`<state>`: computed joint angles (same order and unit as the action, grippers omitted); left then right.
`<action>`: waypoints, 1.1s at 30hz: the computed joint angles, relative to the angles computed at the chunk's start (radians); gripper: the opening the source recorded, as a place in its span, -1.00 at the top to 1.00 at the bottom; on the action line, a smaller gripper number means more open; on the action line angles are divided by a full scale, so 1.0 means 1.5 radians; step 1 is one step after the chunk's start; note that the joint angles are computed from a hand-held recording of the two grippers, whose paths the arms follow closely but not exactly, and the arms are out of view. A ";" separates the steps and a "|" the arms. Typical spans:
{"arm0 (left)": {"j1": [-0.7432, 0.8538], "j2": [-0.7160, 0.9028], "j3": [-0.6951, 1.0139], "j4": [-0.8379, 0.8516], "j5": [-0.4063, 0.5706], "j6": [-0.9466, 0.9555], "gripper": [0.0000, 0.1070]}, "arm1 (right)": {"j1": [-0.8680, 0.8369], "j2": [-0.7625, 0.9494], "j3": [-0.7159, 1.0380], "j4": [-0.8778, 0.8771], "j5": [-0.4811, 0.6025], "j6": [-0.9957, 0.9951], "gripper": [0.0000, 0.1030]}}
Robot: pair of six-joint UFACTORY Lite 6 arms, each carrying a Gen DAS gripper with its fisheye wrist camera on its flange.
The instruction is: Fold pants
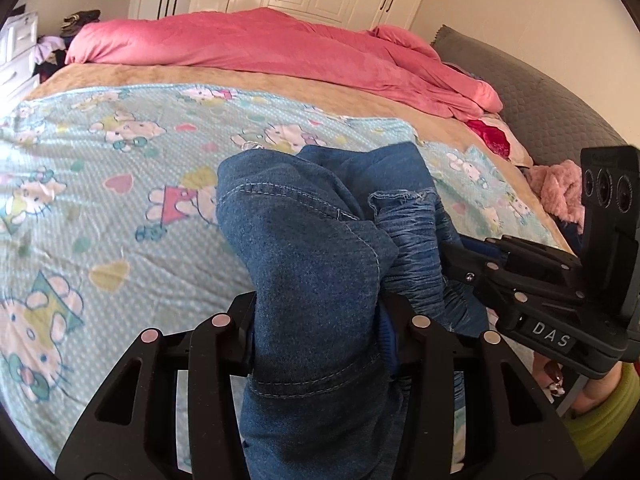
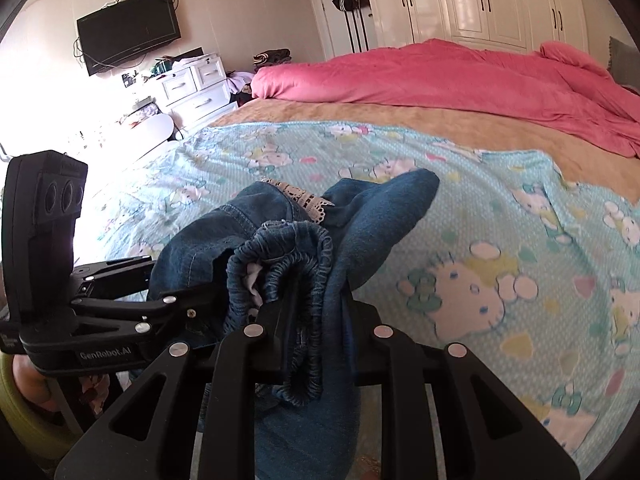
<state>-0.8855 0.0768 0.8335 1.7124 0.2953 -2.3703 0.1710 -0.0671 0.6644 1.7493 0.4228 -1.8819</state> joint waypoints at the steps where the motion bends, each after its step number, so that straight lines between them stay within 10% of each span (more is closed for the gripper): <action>1: 0.001 0.002 0.003 0.001 0.003 0.001 0.32 | 0.001 0.008 0.009 0.005 -0.001 -0.005 0.64; 18: 0.037 0.058 0.015 0.092 -0.008 -0.085 0.31 | 0.011 0.113 0.066 0.089 -0.051 -0.065 0.59; 33: 0.058 0.106 0.016 0.135 -0.027 -0.138 0.01 | 0.014 0.190 0.071 0.276 -0.145 -0.228 -0.17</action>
